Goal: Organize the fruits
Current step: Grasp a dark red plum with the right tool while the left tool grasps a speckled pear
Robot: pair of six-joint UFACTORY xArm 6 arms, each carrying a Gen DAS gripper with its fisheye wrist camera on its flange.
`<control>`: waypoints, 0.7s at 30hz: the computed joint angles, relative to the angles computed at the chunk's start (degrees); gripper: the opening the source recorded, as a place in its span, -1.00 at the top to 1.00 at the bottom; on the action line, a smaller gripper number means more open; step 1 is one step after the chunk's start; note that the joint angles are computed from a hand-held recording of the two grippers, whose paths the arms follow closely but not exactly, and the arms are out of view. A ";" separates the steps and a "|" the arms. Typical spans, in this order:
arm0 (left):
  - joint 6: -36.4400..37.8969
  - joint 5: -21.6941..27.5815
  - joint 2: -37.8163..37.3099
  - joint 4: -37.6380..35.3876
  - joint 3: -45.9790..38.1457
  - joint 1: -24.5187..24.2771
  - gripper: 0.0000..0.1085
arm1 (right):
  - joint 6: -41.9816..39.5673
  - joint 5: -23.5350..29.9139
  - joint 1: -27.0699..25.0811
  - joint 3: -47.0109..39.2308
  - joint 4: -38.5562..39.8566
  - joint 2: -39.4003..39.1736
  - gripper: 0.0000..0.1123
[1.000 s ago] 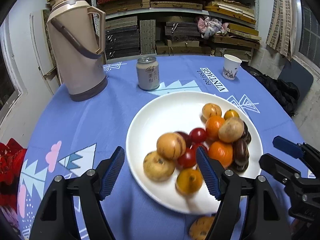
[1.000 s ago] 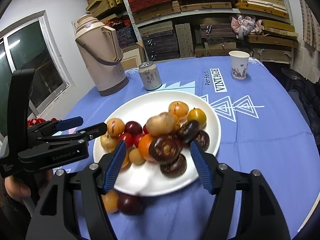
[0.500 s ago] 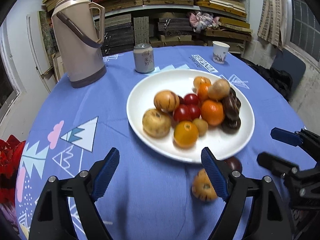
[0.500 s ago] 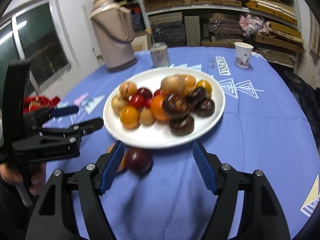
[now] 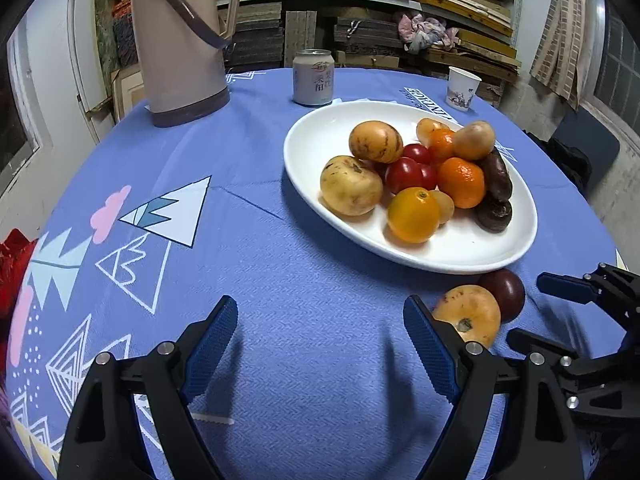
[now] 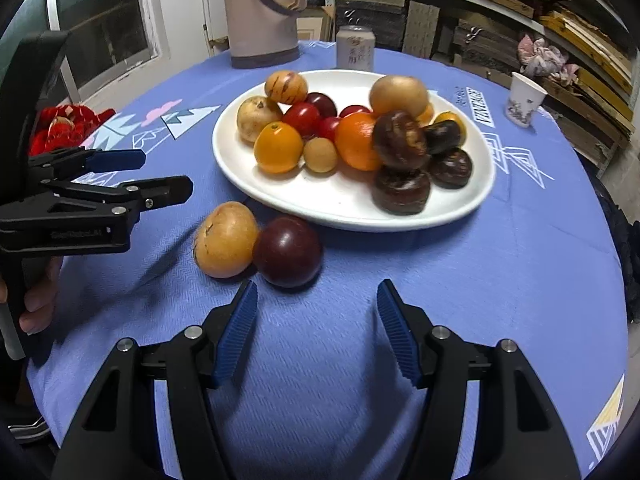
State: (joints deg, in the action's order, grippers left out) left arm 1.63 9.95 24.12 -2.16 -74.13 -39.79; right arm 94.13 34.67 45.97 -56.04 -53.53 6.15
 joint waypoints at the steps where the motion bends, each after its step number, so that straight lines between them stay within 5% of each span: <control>1: 1.88 0.13 0.10 -2.16 -0.09 -0.10 -0.58 | -0.91 -0.08 -0.24 -0.79 0.63 0.80 -0.09; 7: 9.21 0.75 0.41 -9.67 -0.35 -0.67 -0.58 | -4.30 0.80 -1.34 -5.00 2.23 4.45 -0.05; 11: 14.46 1.33 0.76 -14.86 -0.83 -0.98 -0.59 | -4.49 -1.33 -2.12 -6.42 0.44 6.12 0.34; 13: 11.86 1.26 1.02 -11.80 -0.79 -0.84 -0.59 | -3.27 -1.40 -1.93 -6.78 -0.61 6.51 0.35; 21: 19.55 1.52 -0.26 -21.09 -0.11 -2.04 -0.59 | 11.37 -5.70 -2.55 1.82 -8.58 -0.38 0.35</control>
